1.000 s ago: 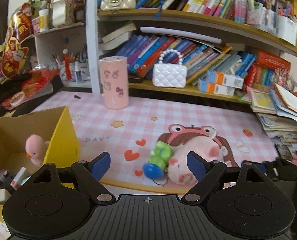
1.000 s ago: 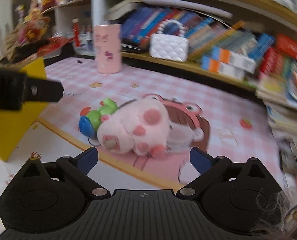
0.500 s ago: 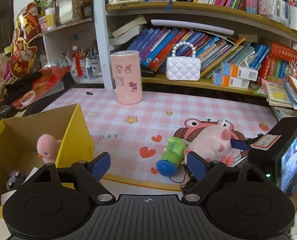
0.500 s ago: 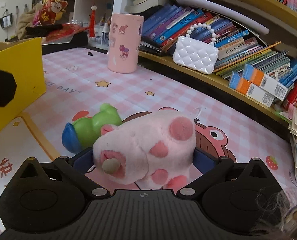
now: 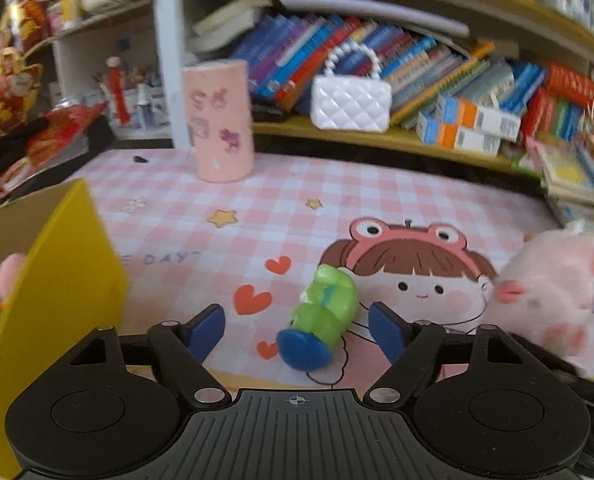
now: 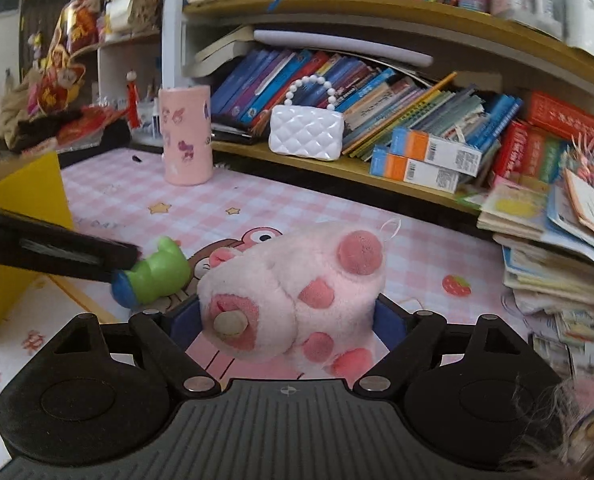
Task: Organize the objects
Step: 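Grasp the pink pig plush with the right tool while the left tool grasps the green-and-blue toy, then lift and carry the pig plush and green toy in both tools over the yellow box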
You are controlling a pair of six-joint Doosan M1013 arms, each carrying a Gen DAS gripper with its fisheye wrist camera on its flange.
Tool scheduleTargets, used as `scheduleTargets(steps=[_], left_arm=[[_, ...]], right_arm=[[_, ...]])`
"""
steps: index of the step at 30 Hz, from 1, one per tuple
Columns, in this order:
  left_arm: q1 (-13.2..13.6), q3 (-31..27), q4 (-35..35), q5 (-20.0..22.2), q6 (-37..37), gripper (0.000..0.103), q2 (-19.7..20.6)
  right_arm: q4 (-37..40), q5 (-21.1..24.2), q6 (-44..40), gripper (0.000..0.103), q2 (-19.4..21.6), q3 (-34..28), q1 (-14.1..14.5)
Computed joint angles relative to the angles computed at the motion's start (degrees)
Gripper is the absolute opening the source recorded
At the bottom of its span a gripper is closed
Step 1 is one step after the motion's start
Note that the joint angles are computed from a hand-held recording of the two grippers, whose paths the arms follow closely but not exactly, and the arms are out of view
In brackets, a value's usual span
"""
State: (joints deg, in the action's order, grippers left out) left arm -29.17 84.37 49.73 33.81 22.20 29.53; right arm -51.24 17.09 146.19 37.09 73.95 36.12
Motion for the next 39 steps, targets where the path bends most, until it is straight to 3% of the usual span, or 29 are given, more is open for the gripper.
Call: scheduleTargets(steps=[2,5,8,11,15,24,28,39], left_arm=[[0.3,-1.5,-2.3,0.4,3.7,0.071,1.4],[0.8,-3.5,-7.3,1.1,9.9,0.065,3.1],[0.9,-4.1,-8.4,1.3,11.5,0.056,4.0],[1.2,-4.0,-9.0,0.0,11.0,0.045,4.3],[1.5,-2.8,-9.4,-2.3,11.5,0.038,3.6],[1.5,7.0,-7.1,-13.6,5.9,0.038,-4.7],[1.2,11.4,-1.3,-15.6,1.0,0.038,-8.3],[1.8,22.2,-2.1,-20.1,-0.9,0.038,-16.8]], right_arm=[[2.1,-1.2,-1.7,0.085,-1.1,1.2,0.0],[-1.1,-2.0,-0.5,0.085,-2.2,2.7,0.4],[-1.9,-1.4,0.4,0.085,-2.8,3.3,0.9],[6.0,-0.8,-3.4,0.085,-3.3,3.5,0.8],[14.9,0.4,-5.4,0.085,-4.1,3.9,0.9],[9.9,5.7,2.9,0.085,-5.0,5.0,3.4],[7.1,8.1,5.9,0.085,-5.3,5.5,4.8],[4.5,15.1,9.3,0.085,-5.5,5.6,9.7]])
